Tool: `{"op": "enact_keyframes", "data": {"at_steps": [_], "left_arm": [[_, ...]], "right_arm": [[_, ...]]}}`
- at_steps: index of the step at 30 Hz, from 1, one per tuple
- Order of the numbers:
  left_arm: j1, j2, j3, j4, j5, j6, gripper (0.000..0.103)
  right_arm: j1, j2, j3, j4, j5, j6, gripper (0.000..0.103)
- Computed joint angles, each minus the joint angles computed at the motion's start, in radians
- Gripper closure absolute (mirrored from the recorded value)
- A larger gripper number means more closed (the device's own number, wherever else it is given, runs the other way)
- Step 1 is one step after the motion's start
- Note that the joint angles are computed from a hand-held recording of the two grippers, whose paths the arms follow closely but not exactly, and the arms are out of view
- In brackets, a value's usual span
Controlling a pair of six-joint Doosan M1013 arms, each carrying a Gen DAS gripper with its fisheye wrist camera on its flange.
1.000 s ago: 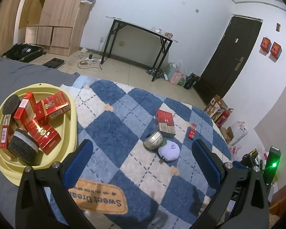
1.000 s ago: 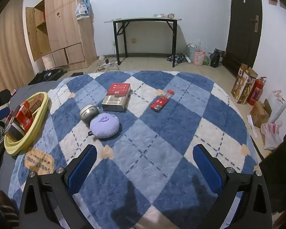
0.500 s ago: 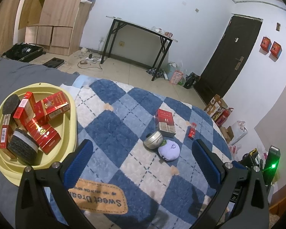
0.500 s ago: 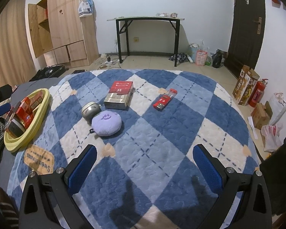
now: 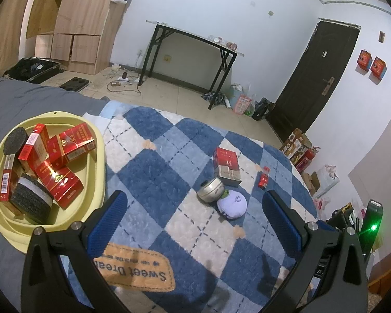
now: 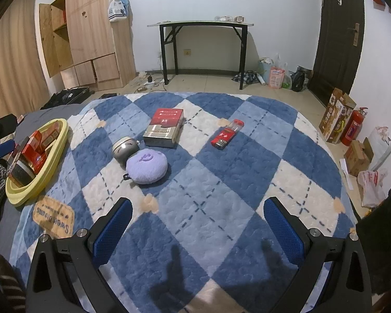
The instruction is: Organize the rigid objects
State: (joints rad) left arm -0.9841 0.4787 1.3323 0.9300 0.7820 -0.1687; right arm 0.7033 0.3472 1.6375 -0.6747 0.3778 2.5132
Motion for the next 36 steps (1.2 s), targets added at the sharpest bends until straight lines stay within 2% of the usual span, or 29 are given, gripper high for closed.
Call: {"op": "enact_keyframes", "data": {"at_steps": [18, 24, 26, 30, 33, 36], "left_arm": [[0.003, 0.003, -0.002, -0.021, -0.005, 0.011, 0.0], [0.014, 0.006, -0.003, -0.092, -0.019, 0.018, 0.0], [0.021, 0.008, -0.004, -0.122, -0.044, 0.028, 0.0], [0.027, 0.028, -0.028, -0.177, -0.072, 0.142, 0.0], [0.032, 0.057, -0.076, -0.24, -0.057, 0.309, 0.0], [0.043, 0.081, -0.113, -0.296, -0.06, 0.4, 0.0]], "right_arm": [[0.003, 0.003, -0.005, 0.015, 0.004, -0.022, 0.0], [0.004, 0.005, -0.005, 0.025, -0.001, -0.031, 0.0], [0.003, 0.006, -0.006, 0.034, -0.004, -0.038, 0.0], [-0.007, 0.01, -0.012, 0.048, -0.018, -0.041, 0.0], [-0.028, 0.02, -0.027, 0.079, -0.031, -0.037, 0.0], [-0.058, 0.037, -0.052, 0.199, -0.058, -0.099, 0.0]]}}
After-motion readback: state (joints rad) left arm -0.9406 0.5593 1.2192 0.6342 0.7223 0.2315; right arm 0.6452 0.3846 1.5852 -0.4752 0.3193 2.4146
